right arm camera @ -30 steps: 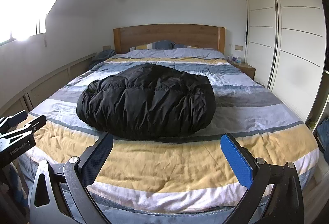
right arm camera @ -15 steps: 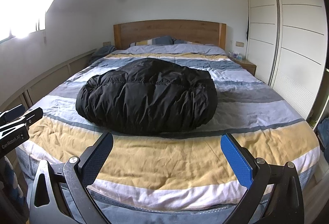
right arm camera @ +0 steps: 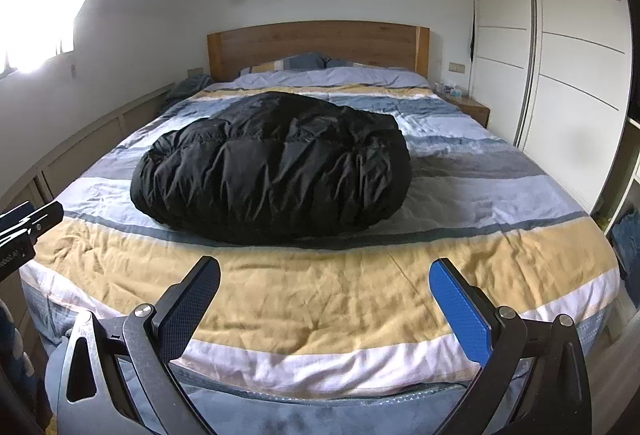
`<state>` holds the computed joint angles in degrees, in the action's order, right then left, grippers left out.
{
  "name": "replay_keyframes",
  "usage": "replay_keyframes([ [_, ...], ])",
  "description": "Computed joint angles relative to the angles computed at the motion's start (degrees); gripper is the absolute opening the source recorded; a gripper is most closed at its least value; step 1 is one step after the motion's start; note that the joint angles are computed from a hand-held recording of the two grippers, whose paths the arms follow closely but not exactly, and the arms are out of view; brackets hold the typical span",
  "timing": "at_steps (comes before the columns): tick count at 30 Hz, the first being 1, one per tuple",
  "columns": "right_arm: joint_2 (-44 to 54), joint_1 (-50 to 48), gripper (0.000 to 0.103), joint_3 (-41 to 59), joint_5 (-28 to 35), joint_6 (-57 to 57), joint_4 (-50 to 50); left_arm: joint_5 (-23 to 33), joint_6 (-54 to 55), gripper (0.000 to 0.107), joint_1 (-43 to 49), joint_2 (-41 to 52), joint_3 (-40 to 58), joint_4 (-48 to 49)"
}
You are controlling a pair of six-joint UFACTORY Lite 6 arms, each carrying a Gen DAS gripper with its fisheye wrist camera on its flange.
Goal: Fold large clothes
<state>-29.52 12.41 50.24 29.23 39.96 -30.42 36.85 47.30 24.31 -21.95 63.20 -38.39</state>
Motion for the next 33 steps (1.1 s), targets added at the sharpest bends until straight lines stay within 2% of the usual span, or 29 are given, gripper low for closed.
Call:
replay_keyframes([
  [33, 7.44, -3.54, 0.103, -1.40, -3.11, -1.82, 2.41, -4.34, 0.21, 0.073, -2.61, 8.75, -2.21, 2.48],
])
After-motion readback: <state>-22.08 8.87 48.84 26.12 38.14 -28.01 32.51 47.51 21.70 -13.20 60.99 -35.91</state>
